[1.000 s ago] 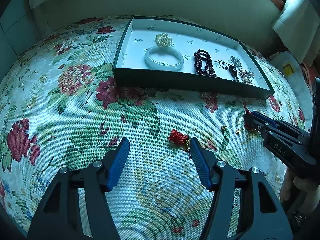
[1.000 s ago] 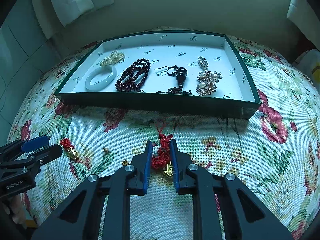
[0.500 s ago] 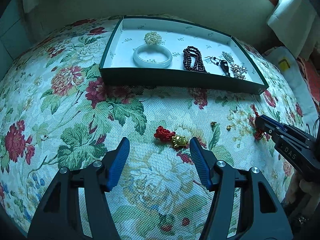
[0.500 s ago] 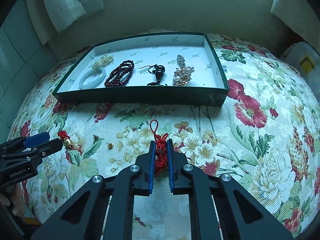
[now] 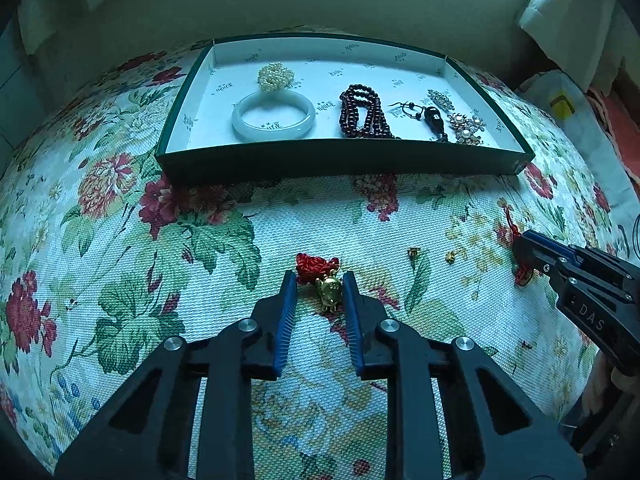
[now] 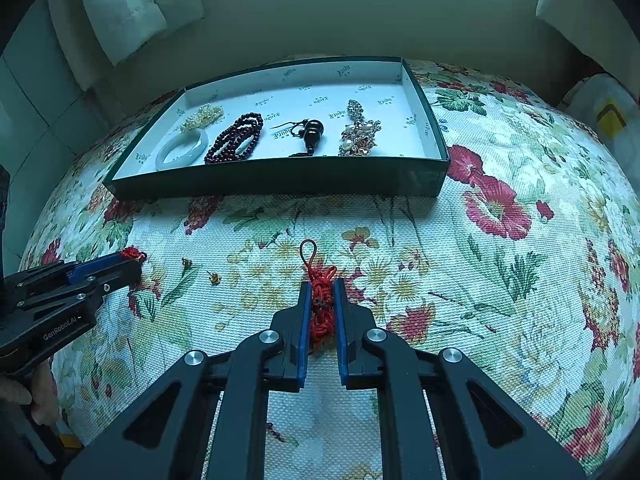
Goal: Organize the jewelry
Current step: 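Grasp the red flower charm with the left gripper while the right holds the tassel, then carry the flower charm and tassel into the tray and open both grippers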
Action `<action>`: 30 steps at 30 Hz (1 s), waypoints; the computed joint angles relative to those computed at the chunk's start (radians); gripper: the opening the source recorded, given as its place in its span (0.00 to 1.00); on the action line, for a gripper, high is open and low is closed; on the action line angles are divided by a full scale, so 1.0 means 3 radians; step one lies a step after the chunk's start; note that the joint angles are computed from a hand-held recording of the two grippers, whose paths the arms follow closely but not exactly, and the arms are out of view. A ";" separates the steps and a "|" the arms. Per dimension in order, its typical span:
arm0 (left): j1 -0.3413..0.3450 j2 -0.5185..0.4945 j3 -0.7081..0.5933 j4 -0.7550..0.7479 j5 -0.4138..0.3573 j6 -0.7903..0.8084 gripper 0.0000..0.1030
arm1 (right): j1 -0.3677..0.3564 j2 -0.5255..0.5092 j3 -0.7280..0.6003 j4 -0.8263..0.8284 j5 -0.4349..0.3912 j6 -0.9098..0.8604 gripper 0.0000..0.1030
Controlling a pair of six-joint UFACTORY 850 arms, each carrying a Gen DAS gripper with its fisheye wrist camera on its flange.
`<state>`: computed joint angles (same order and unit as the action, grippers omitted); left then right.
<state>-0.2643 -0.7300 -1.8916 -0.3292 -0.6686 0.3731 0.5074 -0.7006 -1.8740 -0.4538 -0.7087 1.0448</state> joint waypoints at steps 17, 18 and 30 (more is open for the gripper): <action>0.0066 0.0066 0.0069 -0.0248 -0.0017 0.0217 0.14 | -0.0002 0.0009 0.0026 -0.0017 0.0027 0.0033 0.11; 0.0069 0.0074 0.0077 -0.0259 -0.0013 0.0225 0.14 | -0.0002 0.0010 0.0028 -0.0017 0.0028 0.0032 0.11; 0.0097 0.0148 0.0122 -0.0341 0.0045 0.0278 0.14 | 0.0014 0.0023 0.0013 -0.0055 0.0037 0.0059 0.11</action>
<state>-0.2351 -0.6857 -1.8551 -0.4315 -0.6551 0.4565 0.5118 -0.6937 -1.8701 -0.4704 -0.6976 1.0625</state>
